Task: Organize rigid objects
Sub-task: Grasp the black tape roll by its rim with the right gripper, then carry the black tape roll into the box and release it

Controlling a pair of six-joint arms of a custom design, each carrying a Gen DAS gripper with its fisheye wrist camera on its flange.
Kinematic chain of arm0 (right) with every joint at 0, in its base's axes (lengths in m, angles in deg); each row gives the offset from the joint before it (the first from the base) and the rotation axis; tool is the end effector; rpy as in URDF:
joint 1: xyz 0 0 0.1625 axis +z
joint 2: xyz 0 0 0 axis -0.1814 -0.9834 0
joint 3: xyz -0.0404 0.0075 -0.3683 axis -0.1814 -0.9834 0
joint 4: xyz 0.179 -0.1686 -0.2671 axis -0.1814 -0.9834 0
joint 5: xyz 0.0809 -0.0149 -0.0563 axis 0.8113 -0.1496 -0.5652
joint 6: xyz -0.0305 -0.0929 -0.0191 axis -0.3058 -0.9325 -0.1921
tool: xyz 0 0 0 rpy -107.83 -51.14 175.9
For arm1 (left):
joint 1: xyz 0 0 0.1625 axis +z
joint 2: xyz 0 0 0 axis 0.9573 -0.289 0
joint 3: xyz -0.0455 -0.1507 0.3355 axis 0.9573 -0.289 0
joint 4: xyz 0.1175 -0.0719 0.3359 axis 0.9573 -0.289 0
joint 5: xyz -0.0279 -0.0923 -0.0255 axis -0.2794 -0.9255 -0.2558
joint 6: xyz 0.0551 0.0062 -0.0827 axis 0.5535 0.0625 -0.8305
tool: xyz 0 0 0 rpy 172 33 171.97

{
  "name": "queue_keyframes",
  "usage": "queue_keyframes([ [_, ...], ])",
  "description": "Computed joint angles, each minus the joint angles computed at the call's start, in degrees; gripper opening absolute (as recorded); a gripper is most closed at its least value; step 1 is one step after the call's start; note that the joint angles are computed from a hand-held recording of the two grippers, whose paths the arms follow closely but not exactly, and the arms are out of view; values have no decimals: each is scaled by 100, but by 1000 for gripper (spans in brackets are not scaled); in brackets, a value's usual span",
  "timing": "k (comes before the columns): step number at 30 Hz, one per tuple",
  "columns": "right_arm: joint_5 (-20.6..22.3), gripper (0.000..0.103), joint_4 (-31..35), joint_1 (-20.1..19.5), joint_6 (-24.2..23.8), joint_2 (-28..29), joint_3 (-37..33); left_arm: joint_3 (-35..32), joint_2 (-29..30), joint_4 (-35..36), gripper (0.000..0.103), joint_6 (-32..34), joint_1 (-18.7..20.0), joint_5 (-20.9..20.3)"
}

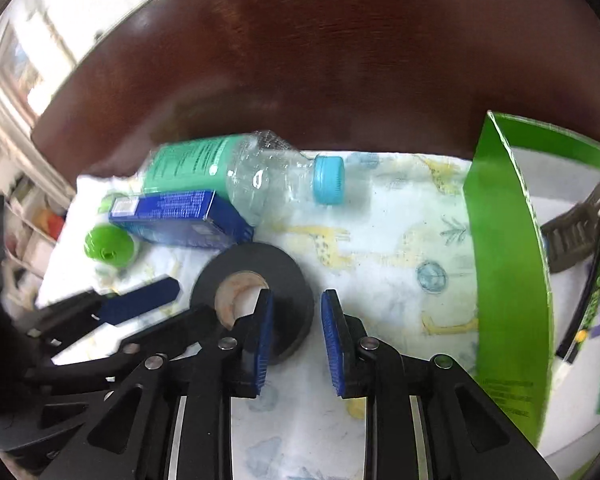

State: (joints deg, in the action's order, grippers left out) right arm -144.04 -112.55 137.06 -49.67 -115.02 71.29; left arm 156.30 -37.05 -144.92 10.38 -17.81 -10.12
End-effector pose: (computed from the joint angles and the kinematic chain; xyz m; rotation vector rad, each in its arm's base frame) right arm 0.3314 -0.3314 -0.0362 0.2134 -2.5271 0.6714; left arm -0.0404 -0.3549 0.2579 0.6802 2.7525 -0.4279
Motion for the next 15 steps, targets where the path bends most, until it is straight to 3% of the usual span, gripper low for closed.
queue_keyframes([
  [2,118,25,-73,-64,-9,-22,23,-81,68,-9,28,3,176,-302],
  [5,297,31,-102,-132,-94,-63,84,-63,64,-43,27,-58,178,-342],
  [9,432,32,-158,-177,-66,-130,178,149,-290,62,25,-151,-212,-13],
  [15,397,30,-319,79,-22,-177,232,298,-929,381,24,-378,-875,341],
])
